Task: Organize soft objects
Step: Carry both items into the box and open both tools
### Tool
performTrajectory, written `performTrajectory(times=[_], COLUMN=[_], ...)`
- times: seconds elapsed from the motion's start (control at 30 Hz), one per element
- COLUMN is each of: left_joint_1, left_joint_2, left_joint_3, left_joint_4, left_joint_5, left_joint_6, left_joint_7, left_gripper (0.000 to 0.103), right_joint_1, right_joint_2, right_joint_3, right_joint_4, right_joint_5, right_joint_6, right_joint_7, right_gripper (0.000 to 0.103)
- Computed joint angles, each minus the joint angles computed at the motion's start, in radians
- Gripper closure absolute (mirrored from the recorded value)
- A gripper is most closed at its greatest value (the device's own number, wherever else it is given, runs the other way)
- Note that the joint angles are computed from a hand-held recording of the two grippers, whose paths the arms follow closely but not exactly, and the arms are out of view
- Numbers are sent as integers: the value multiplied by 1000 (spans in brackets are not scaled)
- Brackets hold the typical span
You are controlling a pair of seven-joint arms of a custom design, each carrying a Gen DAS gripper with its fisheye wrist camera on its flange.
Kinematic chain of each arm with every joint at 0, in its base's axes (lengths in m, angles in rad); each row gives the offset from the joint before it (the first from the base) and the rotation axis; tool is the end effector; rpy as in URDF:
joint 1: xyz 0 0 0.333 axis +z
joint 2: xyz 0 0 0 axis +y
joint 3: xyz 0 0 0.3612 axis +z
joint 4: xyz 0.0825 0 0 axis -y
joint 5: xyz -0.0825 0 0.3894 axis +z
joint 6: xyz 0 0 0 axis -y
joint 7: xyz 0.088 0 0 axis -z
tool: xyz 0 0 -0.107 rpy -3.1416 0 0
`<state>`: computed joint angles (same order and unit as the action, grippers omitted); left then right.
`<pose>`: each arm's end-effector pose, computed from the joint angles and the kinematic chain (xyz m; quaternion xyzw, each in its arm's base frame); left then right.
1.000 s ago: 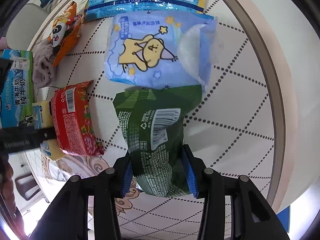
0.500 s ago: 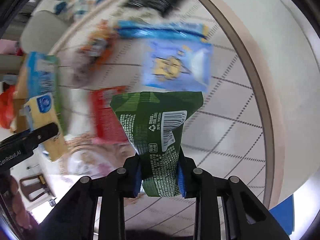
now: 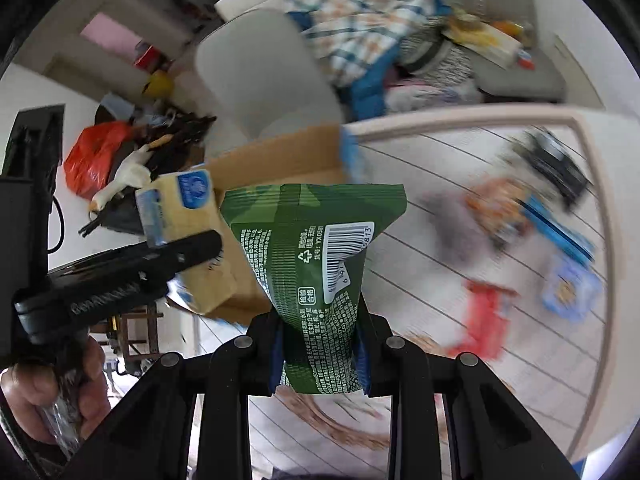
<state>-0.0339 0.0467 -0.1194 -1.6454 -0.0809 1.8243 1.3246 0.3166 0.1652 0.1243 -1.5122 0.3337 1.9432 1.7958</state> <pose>0.5893 -0.0960 0.6308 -0.7421 0.6657 -0.0786 0.0011 0.5813 0.2907 0.6411 -0.7342 0.6438 0.0967 0.1927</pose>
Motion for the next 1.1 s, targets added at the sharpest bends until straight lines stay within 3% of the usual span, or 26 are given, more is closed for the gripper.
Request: performTrajectory(times=[0.2,0.33,0.67,0.8,0.9,0.93,1.0,1.07,1.1], left_joint_1=[61,83,93,101,103,103,97,96,93], left_joint_2=[158,244,340,336,306,294,260,221,203], left_joint_3=[38,41,33,39,44,45,49,52,52], left_joint_4=[42,68,133,133,114,105,84,53,38], left_joint_5=[-65,-100,-133,-155,-150,-143,-117,-96,-85], left_joint_6=[-20,-49,-103,-118,-97,-86,-65,-44,-33], left_joint_7=[68,112,163,146,140,140,137,136,132], left_gripper=[42,42,41,40,23,17,15,3,2], right_joint_1=[95,128,157,156,153,156,161,162,164], right_joint_2=[277,407,585,633,620,623,603,576,566], right_joint_3=[35,33,15,19,18,15,10,9,7], right_joint_4=[279,390,564,627,612,623,603,570,559], right_joint_5=[-119,-170,-235,-224,-214,-219,-231,-238,-245], right_joint_6=[-68,-112,-182,-193,-189,-195,-197,-191,-193], right_joint_7=[111,139,162,158,165,168,168,170,171], right_gripper=[73,73,73,68,37,34,34,33,33])
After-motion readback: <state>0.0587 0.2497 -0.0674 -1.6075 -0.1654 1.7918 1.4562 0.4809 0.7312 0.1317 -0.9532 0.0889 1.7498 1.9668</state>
